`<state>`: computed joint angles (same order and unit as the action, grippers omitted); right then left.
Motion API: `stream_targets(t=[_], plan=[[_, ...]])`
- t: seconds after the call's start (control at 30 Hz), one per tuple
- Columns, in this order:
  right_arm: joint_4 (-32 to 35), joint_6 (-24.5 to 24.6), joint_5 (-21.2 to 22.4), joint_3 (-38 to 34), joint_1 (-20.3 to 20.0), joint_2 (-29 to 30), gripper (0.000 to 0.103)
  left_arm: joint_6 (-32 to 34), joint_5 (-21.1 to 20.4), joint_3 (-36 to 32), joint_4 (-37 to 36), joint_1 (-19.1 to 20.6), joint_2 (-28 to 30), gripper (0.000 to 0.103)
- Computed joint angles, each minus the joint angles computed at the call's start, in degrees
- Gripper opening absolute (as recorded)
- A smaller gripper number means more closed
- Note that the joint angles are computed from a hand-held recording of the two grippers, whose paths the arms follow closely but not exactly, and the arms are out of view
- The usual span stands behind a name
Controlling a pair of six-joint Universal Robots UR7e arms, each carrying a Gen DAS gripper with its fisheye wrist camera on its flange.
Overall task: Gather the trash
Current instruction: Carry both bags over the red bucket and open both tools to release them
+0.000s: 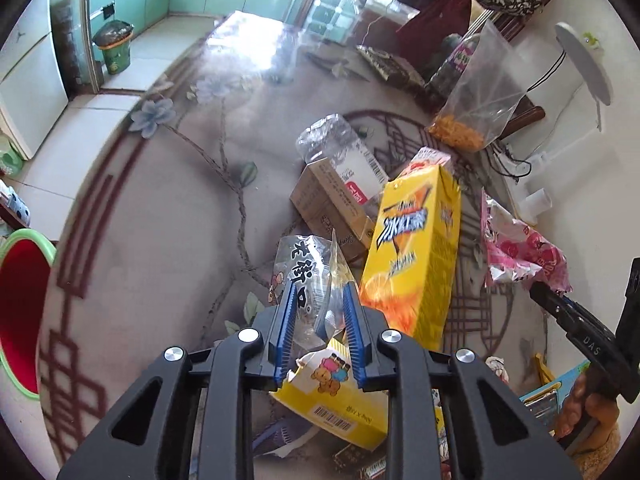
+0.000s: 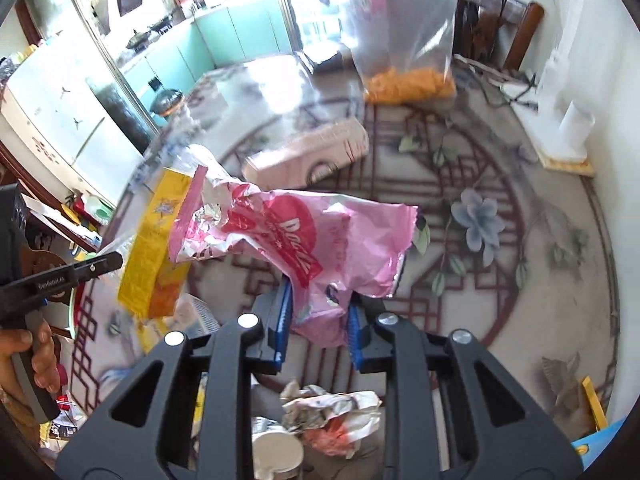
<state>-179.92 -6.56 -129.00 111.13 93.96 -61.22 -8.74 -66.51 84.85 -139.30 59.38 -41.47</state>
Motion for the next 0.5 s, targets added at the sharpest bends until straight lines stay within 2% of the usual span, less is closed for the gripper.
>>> stream_targets(t=[0.23,0.5], plan=[[-2.22,-3.12,-1.21,-2.06,3.34,2.84,0.023,1.75,0.8,5.82,-5.92,-1.53,-4.81,0.021],[-1.1,-4.25,-1.29,-4.41,6.35,5.71,0.023,2.71,2.22,10.55,-9.42,-1.53,-9.24,0.021]])
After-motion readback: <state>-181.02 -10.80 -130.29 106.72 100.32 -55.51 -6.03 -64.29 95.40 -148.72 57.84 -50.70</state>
